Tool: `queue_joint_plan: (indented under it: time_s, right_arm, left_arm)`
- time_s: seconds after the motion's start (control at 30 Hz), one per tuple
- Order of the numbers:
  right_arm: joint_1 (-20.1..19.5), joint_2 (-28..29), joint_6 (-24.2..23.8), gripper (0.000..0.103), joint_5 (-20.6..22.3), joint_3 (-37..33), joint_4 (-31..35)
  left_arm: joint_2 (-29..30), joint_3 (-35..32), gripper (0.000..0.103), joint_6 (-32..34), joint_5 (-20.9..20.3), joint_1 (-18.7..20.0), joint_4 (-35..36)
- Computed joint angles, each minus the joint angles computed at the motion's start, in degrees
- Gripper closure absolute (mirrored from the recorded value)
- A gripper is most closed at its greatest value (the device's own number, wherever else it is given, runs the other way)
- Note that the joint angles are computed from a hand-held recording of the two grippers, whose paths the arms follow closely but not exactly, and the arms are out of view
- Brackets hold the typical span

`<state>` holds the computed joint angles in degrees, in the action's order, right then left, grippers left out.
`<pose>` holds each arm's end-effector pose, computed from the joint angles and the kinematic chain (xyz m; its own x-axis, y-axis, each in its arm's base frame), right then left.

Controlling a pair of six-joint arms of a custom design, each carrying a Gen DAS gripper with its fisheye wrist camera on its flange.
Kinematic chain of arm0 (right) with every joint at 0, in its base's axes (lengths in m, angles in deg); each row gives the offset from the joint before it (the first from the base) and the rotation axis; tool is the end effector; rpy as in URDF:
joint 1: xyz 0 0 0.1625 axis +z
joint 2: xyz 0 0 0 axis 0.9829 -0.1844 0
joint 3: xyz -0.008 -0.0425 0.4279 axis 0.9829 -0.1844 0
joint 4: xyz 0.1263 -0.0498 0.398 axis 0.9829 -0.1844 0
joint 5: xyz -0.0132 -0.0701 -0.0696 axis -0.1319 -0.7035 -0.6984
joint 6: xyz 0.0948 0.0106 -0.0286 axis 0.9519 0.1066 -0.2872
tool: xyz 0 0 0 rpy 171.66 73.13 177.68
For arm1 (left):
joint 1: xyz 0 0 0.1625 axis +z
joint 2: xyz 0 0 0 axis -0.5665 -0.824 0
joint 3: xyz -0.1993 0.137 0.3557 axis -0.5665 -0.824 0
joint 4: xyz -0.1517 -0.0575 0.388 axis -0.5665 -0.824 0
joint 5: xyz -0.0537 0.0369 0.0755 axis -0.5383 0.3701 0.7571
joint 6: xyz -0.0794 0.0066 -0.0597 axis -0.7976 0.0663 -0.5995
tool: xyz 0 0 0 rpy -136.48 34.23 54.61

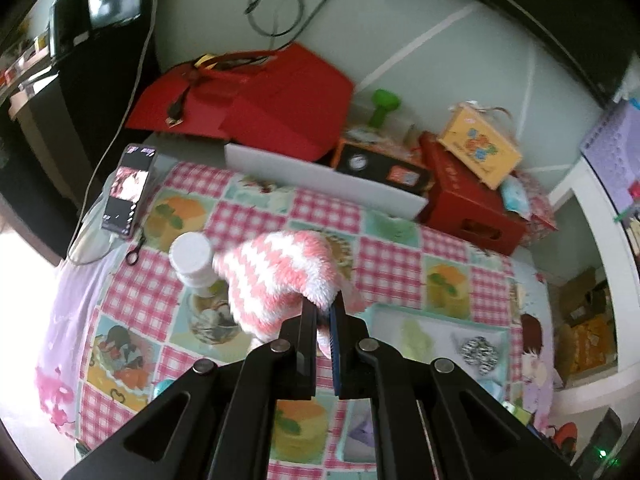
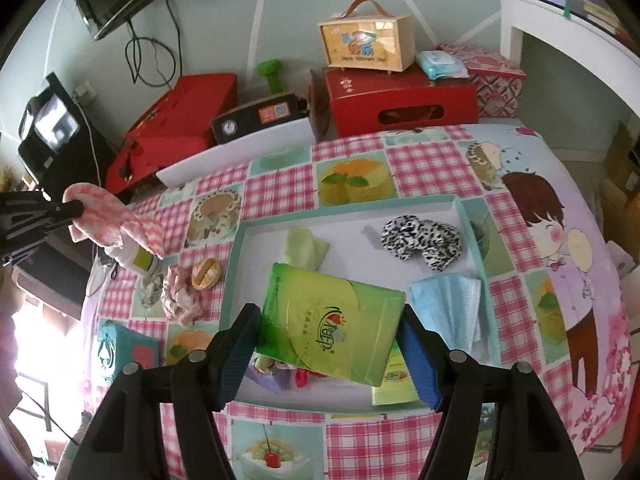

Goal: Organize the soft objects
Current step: 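Lower the tissue pack into the tray with the right tool while the left tool lifts the towel, then carry the pink striped towel over the tray with the left tool and release it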

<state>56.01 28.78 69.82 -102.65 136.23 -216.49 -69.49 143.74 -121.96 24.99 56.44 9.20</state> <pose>0.3590 -0.2498 0.0585 -0.8627 -0.1705 0.4762 -0.3707 0.8535 -0.3661 -0.1036 -0.2657 0.4192 -0.7778 -0.3908 -0.4923 0.0582 0.7350 -0.6755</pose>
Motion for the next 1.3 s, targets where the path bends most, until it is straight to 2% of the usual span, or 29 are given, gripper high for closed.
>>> queue_joint_plan:
  time_s: [0.23, 0.5, 0.87, 1.3]
  right_arm:
    - [-0.64, -3.24, 0.62, 0.032, -0.95, 2.11, -0.86]
    - [-2.46, -6.46, 1.62, 0.032, -2.13, 5.1, -2.41]
    - [-6.17, -8.76, 1.59, 0.032, -2.48, 8.64, -5.17]
    - [-9.87, -5.81, -1.11, 0.032, 0.15, 9.19, -8.59]
  left_arm:
    - [4.39, 0.01, 0.098, 4.69, -0.64, -2.57, -6.27]
    - [8.04, 2.12, 0.098, 11.41, -2.07, -3.48, -15.82]
    - [13.0, 6.71, 0.098, 20.45, -5.89, -1.66, -29.27]
    - [17.95, 11.75, 0.098, 27.21, -10.81, 2.03, -40.75]
